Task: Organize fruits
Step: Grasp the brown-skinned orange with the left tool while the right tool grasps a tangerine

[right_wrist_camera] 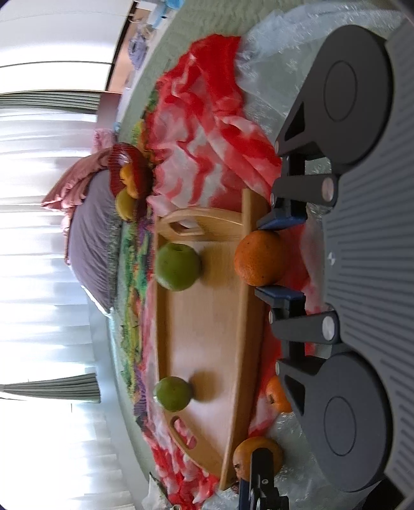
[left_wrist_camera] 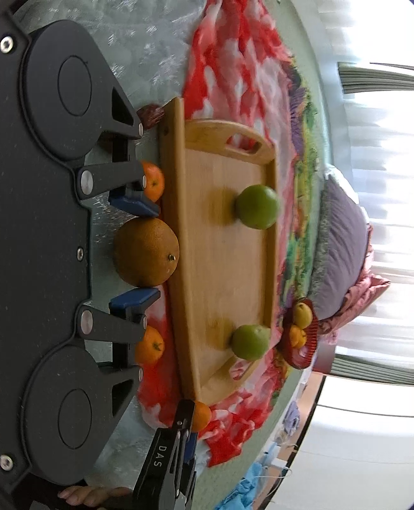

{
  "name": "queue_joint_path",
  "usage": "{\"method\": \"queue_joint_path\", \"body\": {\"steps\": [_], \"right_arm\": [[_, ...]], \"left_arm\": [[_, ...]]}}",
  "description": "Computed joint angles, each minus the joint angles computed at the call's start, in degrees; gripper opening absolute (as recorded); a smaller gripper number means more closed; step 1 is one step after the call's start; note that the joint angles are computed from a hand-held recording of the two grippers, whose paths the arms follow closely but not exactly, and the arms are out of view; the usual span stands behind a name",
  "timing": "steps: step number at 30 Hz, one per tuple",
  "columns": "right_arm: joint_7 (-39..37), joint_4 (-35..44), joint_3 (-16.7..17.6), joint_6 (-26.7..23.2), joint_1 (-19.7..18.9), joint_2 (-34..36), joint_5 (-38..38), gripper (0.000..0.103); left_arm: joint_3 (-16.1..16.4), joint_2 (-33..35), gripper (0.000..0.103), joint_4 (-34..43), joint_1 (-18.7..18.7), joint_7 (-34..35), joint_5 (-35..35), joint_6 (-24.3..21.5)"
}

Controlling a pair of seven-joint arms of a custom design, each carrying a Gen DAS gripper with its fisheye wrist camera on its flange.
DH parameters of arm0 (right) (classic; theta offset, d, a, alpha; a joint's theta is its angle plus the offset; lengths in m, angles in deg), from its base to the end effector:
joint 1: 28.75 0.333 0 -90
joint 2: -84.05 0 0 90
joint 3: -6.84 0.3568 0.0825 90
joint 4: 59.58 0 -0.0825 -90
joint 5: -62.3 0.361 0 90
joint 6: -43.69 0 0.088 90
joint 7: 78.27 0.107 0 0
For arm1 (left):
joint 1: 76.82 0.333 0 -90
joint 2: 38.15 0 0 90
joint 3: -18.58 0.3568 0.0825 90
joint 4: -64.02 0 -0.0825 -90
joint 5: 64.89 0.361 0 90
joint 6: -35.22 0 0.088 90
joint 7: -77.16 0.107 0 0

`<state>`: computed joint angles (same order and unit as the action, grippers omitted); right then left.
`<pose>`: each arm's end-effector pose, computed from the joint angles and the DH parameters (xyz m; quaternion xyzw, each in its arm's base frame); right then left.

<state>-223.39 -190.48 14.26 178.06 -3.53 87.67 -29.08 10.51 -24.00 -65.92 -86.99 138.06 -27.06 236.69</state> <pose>0.4450 0.2666 0.3934 -0.4870 0.7103 -0.4218 0.2834 0.5130 -0.2416 0.4201 -0.4415 0.7695 -0.4188 0.1935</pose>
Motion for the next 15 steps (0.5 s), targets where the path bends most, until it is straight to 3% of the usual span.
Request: {"method": "queue_joint_path", "body": {"steps": [2,6,15], "right_arm": [[-0.3,0.1,0.1,-1.0,0.2,-0.5,-0.2,0.042],[-1.5,1.0,0.0,-1.7,0.0,-0.7,-0.9,0.042],[-4.2,5.5,-1.5,1.3,-1.7,2.3,-1.5,0.042]], "left_arm": [[2.4,-0.5,0.046,-0.9,-2.7,3.2,-3.6,2.0],[2.7,-0.4,0.046,0.2,-3.6,5.9,-7.3,3.1],[3.8,3.9,0.046,8.6,-5.1,7.7,-11.5,-1.0]]}}
